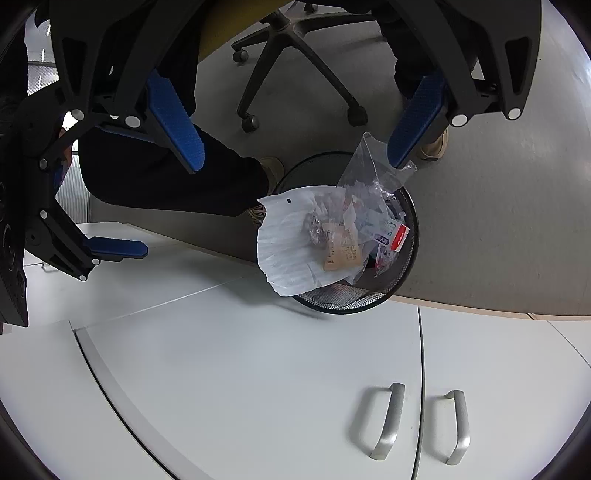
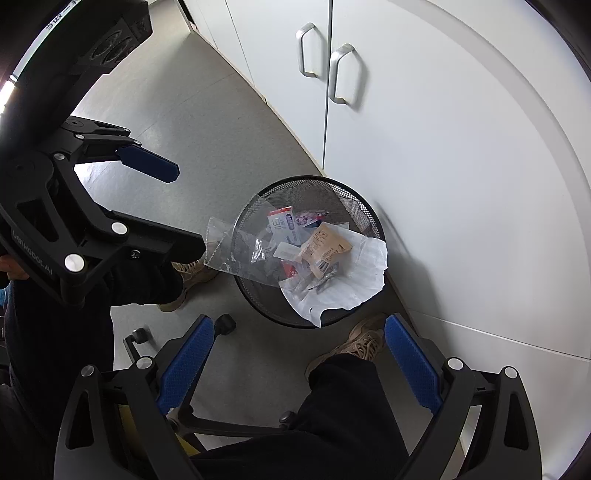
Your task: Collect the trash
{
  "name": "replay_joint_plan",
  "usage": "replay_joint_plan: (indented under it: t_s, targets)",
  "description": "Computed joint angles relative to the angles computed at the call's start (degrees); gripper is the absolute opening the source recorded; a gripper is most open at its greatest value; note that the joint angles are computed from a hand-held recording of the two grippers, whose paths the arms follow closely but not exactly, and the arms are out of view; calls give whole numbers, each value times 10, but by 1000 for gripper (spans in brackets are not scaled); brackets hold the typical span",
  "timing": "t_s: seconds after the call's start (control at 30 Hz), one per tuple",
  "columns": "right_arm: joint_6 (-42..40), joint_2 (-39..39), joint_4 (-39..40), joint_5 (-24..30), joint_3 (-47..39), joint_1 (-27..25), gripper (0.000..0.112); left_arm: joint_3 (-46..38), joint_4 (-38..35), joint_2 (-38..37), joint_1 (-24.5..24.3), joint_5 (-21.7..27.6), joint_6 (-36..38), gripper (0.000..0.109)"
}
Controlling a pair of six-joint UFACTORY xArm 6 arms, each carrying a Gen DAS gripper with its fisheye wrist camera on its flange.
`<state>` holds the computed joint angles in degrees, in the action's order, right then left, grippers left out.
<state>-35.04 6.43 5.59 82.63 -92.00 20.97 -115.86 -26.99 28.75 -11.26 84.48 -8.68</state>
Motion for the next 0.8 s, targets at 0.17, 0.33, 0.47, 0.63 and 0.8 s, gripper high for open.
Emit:
replay_joint_plan:
  t_s: [0.17,0.33,0.47,0.63,0.8]
  targets:
    - [4,-2,-2,-2,4,1,95,3,-5,-2,0,0,1,99]
    - [1,-4,-1,0,7,2,95,1,-5,-1,-1,2,0,99]
    - [0,-6,-2,0,8,1,95,1,-6,-2,0,4,2,99]
    - [4,-10,-4,-1,13,2,95,-5,-4,0,0,8,-2,99]
    - [1,-14,-8,-3,17,4,95,-9,-3,0,-1,9,-3,99]
